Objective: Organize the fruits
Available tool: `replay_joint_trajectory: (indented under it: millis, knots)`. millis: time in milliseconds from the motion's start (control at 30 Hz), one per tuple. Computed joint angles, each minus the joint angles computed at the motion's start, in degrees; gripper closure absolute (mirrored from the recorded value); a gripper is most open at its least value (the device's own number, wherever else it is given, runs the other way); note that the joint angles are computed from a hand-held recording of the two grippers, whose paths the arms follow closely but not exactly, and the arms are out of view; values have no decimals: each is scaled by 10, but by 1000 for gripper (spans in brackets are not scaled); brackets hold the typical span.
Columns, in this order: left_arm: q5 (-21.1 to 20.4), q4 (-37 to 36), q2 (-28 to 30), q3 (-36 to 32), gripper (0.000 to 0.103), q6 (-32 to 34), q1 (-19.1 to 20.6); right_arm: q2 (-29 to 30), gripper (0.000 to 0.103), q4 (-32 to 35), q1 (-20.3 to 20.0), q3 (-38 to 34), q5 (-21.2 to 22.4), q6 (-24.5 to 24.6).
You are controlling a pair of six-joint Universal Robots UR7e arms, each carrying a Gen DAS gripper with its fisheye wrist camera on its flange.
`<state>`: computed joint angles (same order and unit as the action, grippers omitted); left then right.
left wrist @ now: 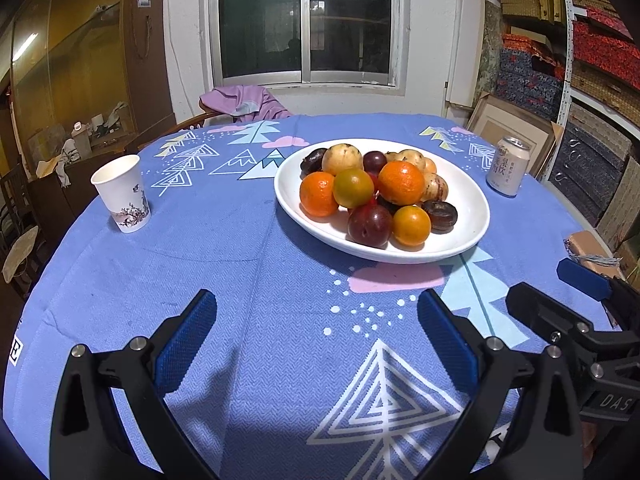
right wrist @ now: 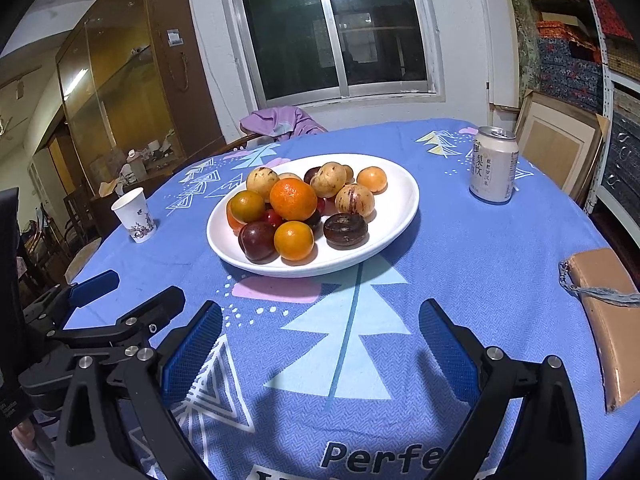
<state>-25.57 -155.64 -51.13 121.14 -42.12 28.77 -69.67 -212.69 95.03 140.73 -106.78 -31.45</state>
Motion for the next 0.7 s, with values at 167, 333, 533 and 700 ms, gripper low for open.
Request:
replay_joint_trajectory:
  millis: [167,333,533,700]
  knots:
    - [1,2,1,0,4,-10,0,2,3,-2,1,1,-2,-3]
    - [5,-4,2,3,4,-13,-1,2,3,-3,1,0,-2,-3]
    - [-3,-3,1,0,4,-5,1,1,3,-3,0,1,1,-2]
    - [-7,-3,1,0,4,-5,1,0,3,-1,-2,2,3,-1]
